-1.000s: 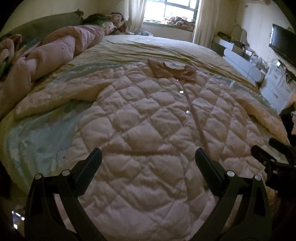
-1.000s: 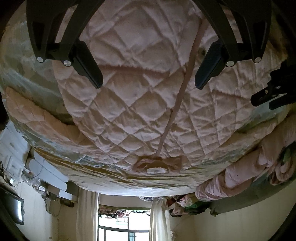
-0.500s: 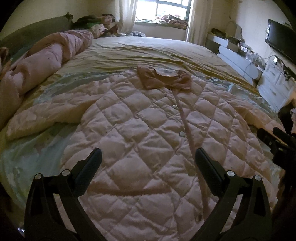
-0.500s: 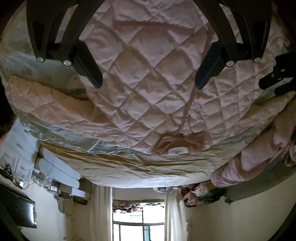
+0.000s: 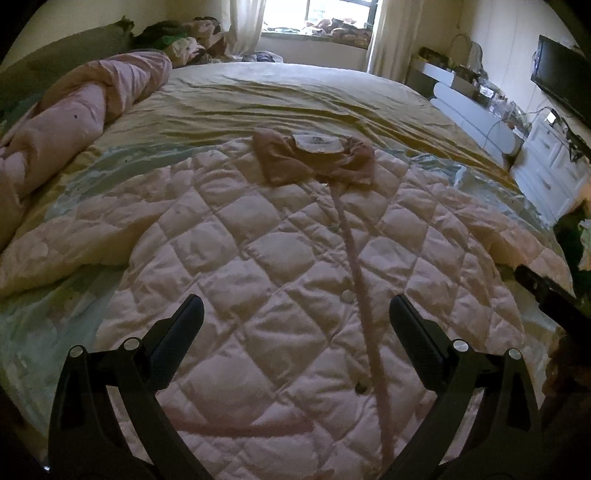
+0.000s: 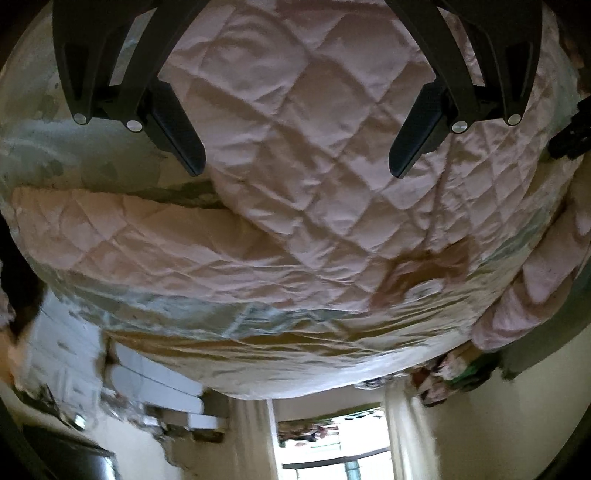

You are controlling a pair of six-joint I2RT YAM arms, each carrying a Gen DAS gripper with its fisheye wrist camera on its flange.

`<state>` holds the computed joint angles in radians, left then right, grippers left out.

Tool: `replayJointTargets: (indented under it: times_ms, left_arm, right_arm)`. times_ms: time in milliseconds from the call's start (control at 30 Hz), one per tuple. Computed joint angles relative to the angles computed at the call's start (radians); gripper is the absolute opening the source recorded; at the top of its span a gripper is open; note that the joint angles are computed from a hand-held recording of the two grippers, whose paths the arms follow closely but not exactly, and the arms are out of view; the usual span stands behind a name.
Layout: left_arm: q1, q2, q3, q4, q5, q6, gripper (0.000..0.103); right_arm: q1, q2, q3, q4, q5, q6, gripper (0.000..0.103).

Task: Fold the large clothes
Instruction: 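Move the right gripper to the jacket sleeve and grasp its cuff, then lift the sleeve with the right gripper and fold it across the jacket body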

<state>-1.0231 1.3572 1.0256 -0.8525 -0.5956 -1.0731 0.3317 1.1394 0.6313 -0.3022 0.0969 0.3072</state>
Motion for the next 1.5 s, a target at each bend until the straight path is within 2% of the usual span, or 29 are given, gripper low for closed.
replayJointTargets:
  times_ms: [367,600,933,1233,1333,1400,1433,1467,1500]
  left_arm:
    - [0.036,0.162,0.087,0.115,0.029,0.078,0.094]
    - [0.046,0.302,0.150,0.175,0.072,0.115,0.094]
    - [0.035,0.395,0.183,0.203,0.107,0.122,0.094]
    - [0.035,0.413,0.214,0.191,0.113,0.108,0.094]
    - [0.033,0.409,0.229,0.170,0.119,0.098,0.094]
    - [0.025,0.385,0.220,0.179,0.115,0.109,0.094]
    - [0.019,0.376,0.222,0.168,0.105,0.111,0.094]
    - [0.016,0.371,0.225,0.156,0.094,0.112,0.094]
    - [0.014,0.362,0.224,0.147,0.084,0.114,0.094]
  right_arm:
    - [-0.382,0.108,-0.031,0.101,-0.171,-0.023,0.099]
    - [-0.599,0.252,-0.003,0.161,-0.225,-0.048,0.099]
    - [-0.837,0.554,0.154,0.236,-0.327,-0.051,0.099]
    - [-0.949,0.745,0.328,0.260,-0.443,0.017,0.098]
    - [-0.978,0.796,0.375,0.295,-0.463,0.065,0.081]
    - [-1.010,0.815,0.388,0.323,-0.503,0.095,0.048]
    - [-1.027,0.822,0.394,0.338,-0.537,0.105,0.041]
    - [-1.037,0.824,0.400,0.341,-0.560,0.105,0.029]
    - [-1.042,0.816,0.405,0.338,-0.579,0.098,0.023]
